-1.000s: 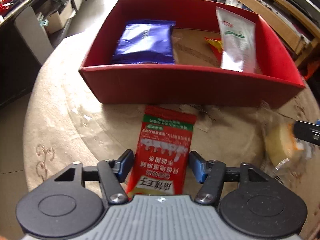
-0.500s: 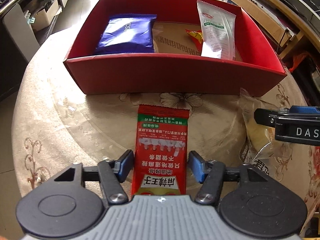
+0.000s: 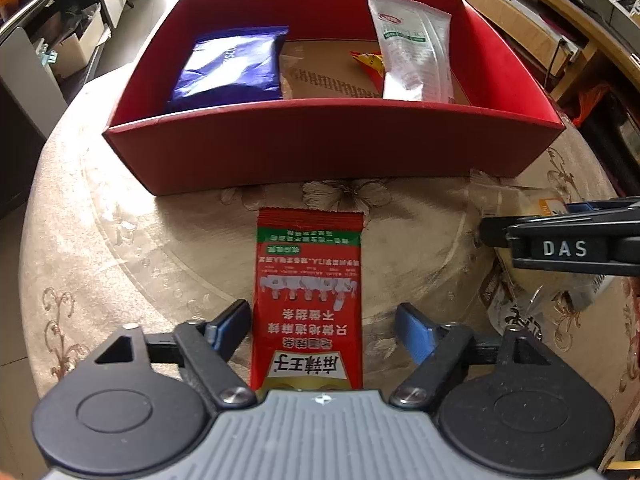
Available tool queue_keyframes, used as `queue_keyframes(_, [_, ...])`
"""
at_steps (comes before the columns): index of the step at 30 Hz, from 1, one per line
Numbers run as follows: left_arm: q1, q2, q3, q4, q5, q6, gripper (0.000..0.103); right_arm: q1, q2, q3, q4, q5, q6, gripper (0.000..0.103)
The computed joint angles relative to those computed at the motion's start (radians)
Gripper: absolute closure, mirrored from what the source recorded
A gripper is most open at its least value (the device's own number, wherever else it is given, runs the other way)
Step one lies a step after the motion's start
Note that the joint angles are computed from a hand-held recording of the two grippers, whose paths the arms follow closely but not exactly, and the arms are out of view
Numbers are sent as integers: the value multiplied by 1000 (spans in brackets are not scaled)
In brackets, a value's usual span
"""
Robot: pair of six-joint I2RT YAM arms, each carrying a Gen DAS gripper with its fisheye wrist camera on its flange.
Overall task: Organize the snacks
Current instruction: 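Grasp the red spicy-strip packet with the left gripper while the right grasps the wrapped bun, then lift both held packets and carry them over the red box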
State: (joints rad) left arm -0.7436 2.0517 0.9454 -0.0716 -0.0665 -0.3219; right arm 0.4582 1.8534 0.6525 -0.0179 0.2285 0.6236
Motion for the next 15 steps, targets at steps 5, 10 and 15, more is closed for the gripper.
queue_keyframes(5, [23, -21, -9, -11, 14, -10, 51, 44, -58, -9, -16, 29, -5, 40])
queue_keyframes(10, [51, -43, -31, -2, 40, -16, 54, 103, -96, -9, -36, 39, 1, 40])
queue_keyframes(15, [52, -38, -42, 23, 33, -11, 50, 118, -85, -1, -43, 38, -6, 40])
